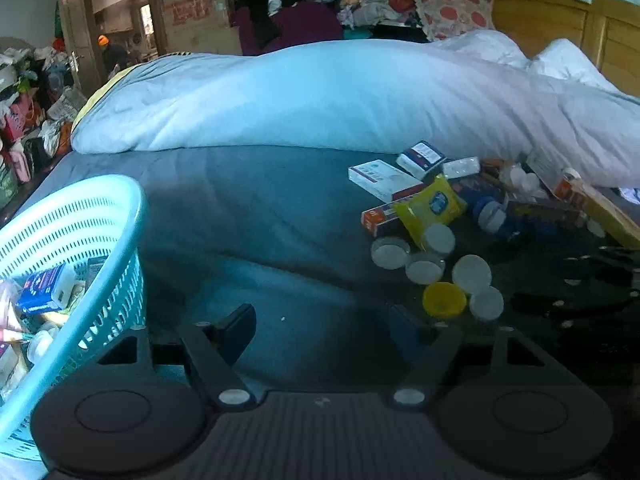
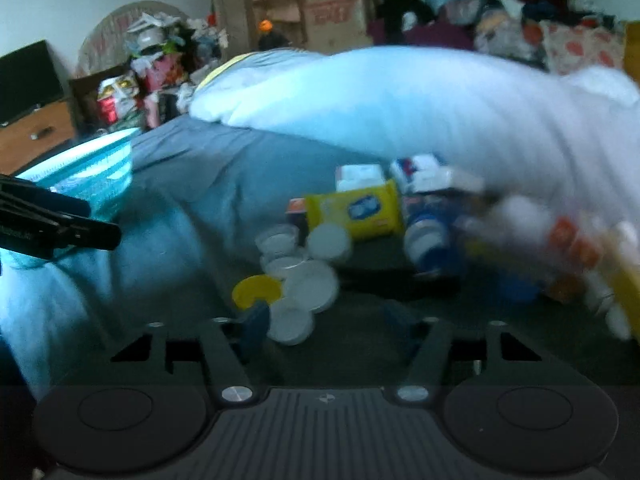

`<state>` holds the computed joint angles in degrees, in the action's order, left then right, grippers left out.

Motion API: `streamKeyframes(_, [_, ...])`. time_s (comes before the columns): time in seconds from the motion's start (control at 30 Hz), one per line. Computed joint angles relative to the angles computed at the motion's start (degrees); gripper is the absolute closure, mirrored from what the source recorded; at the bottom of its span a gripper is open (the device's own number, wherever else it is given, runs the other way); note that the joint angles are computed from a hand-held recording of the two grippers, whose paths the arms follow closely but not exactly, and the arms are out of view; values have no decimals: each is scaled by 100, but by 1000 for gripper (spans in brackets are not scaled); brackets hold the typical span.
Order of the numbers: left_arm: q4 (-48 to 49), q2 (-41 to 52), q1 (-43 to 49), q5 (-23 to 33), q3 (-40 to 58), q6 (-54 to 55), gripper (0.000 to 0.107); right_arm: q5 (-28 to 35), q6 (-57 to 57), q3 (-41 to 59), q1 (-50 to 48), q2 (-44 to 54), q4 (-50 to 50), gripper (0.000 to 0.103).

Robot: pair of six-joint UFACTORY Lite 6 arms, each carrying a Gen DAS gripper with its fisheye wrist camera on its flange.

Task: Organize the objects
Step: 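Move both tools back to the pile and reach toward the white caps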

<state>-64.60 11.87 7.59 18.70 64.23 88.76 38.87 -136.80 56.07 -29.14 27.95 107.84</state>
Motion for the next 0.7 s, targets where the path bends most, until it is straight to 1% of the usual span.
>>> streamKeyframes(0.1, [-16,-72,-35,-5,-95,36,32,-58,-166,48,260,126,5,42])
streamKeyframes(0.17, [87,-78,-75,-53,-106,-56,32,-170,-481,9,440,161,297,44])
streamKeyframes(0.2, [162,-84,-94,-56,-103,-118,33,-226,-621,36,540,224,483,50])
streamKeyframes(0.23, [162,-81,-109,-59,-106,-102,33,-283,-681,92,615,291,583,59])
streamKeyframes(0.3, [153,-57,-152,-72,-96,-62,34,-345,-624,167,644,367,548,70])
streamKeyframes(0.43, [-37,145,-277,-73,18,152,36,-234,-480,78,482,269,502,70])
streamKeyframes(0.47, [-188,248,-324,-73,72,322,37,-215,-421,-16,390,144,537,70])
streamKeyframes(0.53, [-769,571,-466,-85,233,978,41,-224,-161,-174,137,-105,496,70])
streamKeyframes(0.6, [-1172,1000,-599,11,495,1447,53,-360,-34,-235,-56,-183,441,70])
streamKeyframes(0.63, [-1415,1193,-659,49,599,1730,54,-433,4,-229,-127,-152,407,70])
streamKeyframes(0.7, [-1952,1615,-835,46,787,2374,59,-554,39,-144,-205,11,378,70])
